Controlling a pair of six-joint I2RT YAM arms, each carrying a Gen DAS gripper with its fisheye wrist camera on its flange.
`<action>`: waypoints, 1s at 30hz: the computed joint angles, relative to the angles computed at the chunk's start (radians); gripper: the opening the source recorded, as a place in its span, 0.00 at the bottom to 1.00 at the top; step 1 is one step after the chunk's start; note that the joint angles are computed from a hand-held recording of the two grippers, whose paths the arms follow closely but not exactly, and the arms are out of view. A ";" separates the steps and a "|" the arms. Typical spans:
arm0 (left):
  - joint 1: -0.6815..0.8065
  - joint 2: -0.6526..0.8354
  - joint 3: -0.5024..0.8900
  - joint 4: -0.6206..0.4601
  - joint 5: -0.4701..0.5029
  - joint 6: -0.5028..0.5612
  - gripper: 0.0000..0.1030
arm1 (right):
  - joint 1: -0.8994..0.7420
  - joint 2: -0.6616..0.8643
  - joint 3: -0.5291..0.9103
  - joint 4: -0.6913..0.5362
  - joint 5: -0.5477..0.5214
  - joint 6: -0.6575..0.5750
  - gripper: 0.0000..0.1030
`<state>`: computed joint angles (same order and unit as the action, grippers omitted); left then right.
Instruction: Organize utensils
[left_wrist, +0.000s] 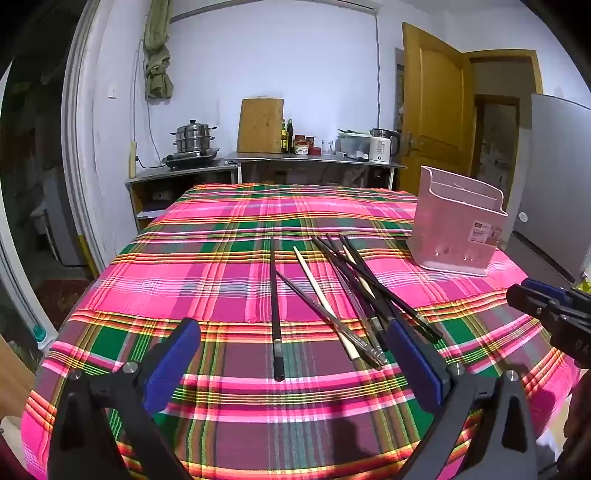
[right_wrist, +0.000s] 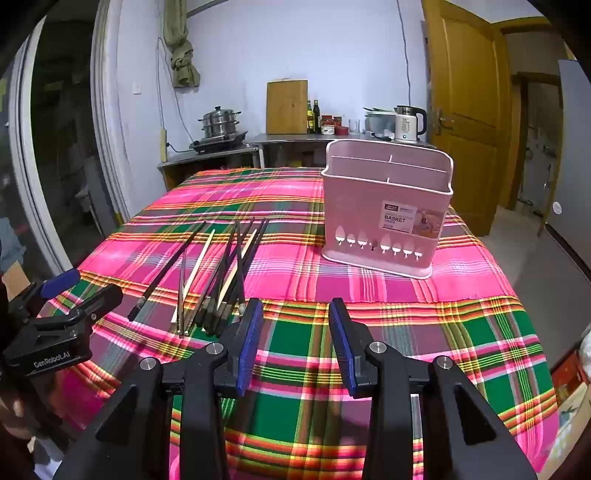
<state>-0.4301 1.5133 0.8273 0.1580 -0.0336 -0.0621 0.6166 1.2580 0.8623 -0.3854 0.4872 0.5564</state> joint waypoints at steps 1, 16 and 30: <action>0.000 -0.001 -0.004 0.009 0.001 -0.001 1.00 | 0.000 0.000 0.000 0.001 0.000 0.000 0.37; -0.031 -0.009 0.011 -0.015 -0.021 -0.020 1.00 | -0.001 0.009 0.008 0.001 0.000 -0.003 0.37; -0.008 -0.016 0.001 -0.009 0.013 -0.012 1.00 | 0.012 -0.001 0.014 -0.015 0.019 -0.002 0.37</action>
<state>-0.4382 1.4973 0.8279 0.1488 -0.0208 -0.0743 0.6287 1.2570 0.8764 -0.4008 0.5057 0.5548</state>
